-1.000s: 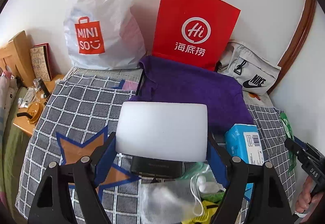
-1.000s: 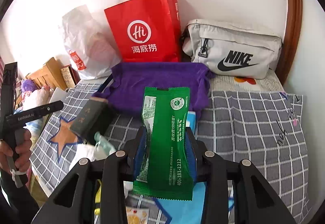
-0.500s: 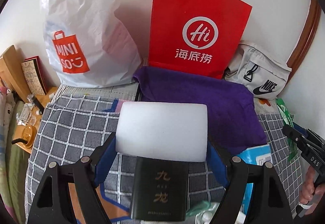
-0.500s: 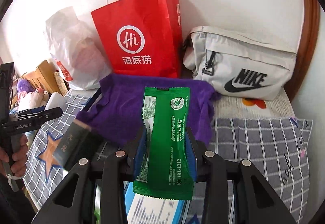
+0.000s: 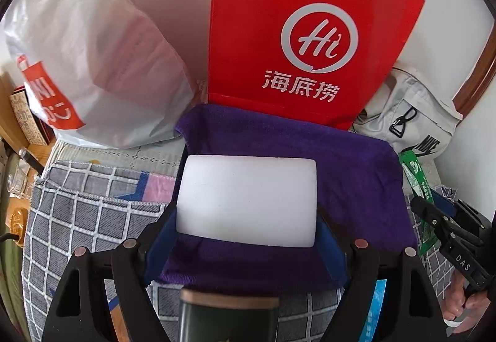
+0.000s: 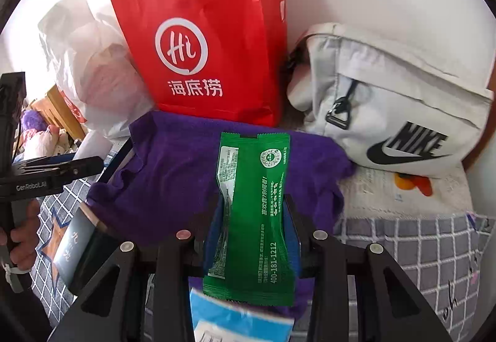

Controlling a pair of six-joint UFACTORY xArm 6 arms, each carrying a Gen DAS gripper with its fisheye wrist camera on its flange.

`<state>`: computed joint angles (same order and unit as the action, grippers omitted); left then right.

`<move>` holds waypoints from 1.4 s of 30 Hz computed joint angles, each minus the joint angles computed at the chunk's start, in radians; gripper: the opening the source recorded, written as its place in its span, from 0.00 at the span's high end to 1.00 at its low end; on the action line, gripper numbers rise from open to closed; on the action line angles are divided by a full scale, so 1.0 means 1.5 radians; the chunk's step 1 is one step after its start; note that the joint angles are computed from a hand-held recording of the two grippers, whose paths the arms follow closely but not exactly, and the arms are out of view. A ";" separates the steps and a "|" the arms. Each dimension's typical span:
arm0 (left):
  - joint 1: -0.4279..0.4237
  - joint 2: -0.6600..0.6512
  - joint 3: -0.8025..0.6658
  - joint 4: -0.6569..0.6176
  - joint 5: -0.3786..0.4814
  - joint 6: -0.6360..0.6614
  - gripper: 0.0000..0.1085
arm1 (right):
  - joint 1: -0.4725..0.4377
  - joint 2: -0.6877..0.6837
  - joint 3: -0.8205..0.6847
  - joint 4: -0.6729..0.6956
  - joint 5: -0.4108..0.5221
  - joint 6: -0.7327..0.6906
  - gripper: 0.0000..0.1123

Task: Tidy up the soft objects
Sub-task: 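Carry the green packet with the right gripper while the left gripper carries the sponge to the purple towel, then open the right gripper over the towel while the left gripper releases the sponge onto it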

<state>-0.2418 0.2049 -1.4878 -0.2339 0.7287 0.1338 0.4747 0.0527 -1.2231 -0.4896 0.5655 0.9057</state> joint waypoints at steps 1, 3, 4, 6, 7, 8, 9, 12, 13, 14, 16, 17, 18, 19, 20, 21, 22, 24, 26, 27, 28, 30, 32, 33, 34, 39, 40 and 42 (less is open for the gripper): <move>-0.002 0.015 -0.016 0.006 0.005 -0.007 0.26 | -0.003 0.010 -0.009 0.006 0.002 -0.010 0.67; -0.006 0.039 -0.043 0.010 0.013 -0.011 0.26 | -0.008 0.031 -0.027 0.017 0.011 -0.033 0.67; -0.008 0.052 -0.058 0.015 0.017 -0.015 0.26 | -0.011 0.039 -0.033 0.021 0.011 -0.041 0.67; -0.012 0.081 -0.092 0.028 0.034 -0.026 0.26 | -0.017 0.057 -0.043 0.045 0.010 -0.070 0.67; -0.014 0.093 -0.109 0.031 0.043 -0.025 0.26 | -0.019 0.063 -0.047 0.057 0.011 -0.083 0.67; -0.015 0.105 -0.124 0.031 0.047 -0.022 0.25 | -0.022 0.071 -0.052 0.071 0.011 -0.101 0.67; -0.017 0.118 -0.139 0.039 0.049 -0.026 0.25 | -0.024 0.075 -0.053 0.077 0.005 -0.110 0.67; -0.021 0.165 -0.201 0.049 0.082 -0.038 0.25 | -0.033 0.092 -0.061 0.100 0.001 -0.133 0.66; -0.023 0.182 -0.225 0.049 0.097 -0.041 0.25 | -0.035 0.096 -0.063 0.099 0.002 -0.133 0.66; -0.025 0.198 -0.246 0.052 0.108 -0.045 0.25 | -0.037 0.098 -0.062 0.100 0.001 -0.134 0.66; -0.027 0.218 -0.269 0.049 0.114 -0.040 0.24 | -0.042 0.106 -0.063 0.116 -0.004 -0.146 0.66; -0.028 0.227 -0.281 0.052 0.117 -0.042 0.24 | -0.045 0.110 -0.064 0.128 0.001 -0.157 0.66; -0.029 0.237 -0.294 0.056 0.125 -0.047 0.24 | -0.047 0.113 -0.068 0.138 0.008 -0.166 0.66; -0.029 0.245 -0.304 0.054 0.130 -0.047 0.24 | -0.049 0.115 -0.068 0.140 0.009 -0.168 0.66; -0.029 0.252 -0.313 0.052 0.135 -0.044 0.24 | -0.052 0.115 -0.068 0.142 0.007 -0.168 0.65; -0.029 0.259 -0.320 0.055 0.141 -0.047 0.24 | -0.055 0.117 -0.067 0.150 0.001 -0.172 0.64; -0.029 0.265 -0.328 0.056 0.145 -0.049 0.24 | -0.057 0.118 -0.067 0.160 -0.002 -0.179 0.64; -0.028 0.279 -0.346 0.048 0.158 -0.043 0.24 | -0.061 0.120 -0.067 0.184 -0.005 -0.197 0.64; -0.027 0.289 -0.359 0.043 0.168 -0.042 0.24 | -0.062 0.122 -0.066 0.190 -0.010 -0.205 0.64; -0.027 0.296 -0.369 0.041 0.173 -0.042 0.23 | -0.063 0.123 -0.066 0.188 -0.011 -0.206 0.64; -0.027 0.299 -0.374 0.041 0.177 -0.043 0.22 | -0.066 0.122 -0.065 0.190 -0.013 -0.212 0.63; -0.026 0.315 -0.398 0.040 0.194 -0.041 0.18 | -0.067 0.123 -0.065 0.203 -0.019 -0.222 0.57; -0.028 0.316 -0.399 0.041 0.197 -0.040 0.18 | -0.069 0.123 -0.061 0.221 -0.032 -0.234 0.48; -0.029 0.313 -0.396 0.044 0.195 -0.040 0.18 | -0.069 0.125 -0.063 0.222 -0.035 -0.233 0.47; -0.030 0.309 -0.390 0.045 0.192 -0.040 0.18 | -0.067 0.125 -0.063 0.219 -0.038 -0.229 0.47; -0.040 0.270 -0.336 0.053 0.160 -0.053 0.18 | -0.056 0.114 -0.064 0.186 -0.035 -0.199 0.46; -0.036 0.257 -0.318 0.052 0.153 -0.046 0.18 | -0.055 0.112 -0.063 0.183 -0.034 -0.195 0.44; -0.035 0.229 -0.288 0.052 0.142 -0.043 0.18 | -0.051 0.102 -0.057 0.161 -0.030 -0.168 0.40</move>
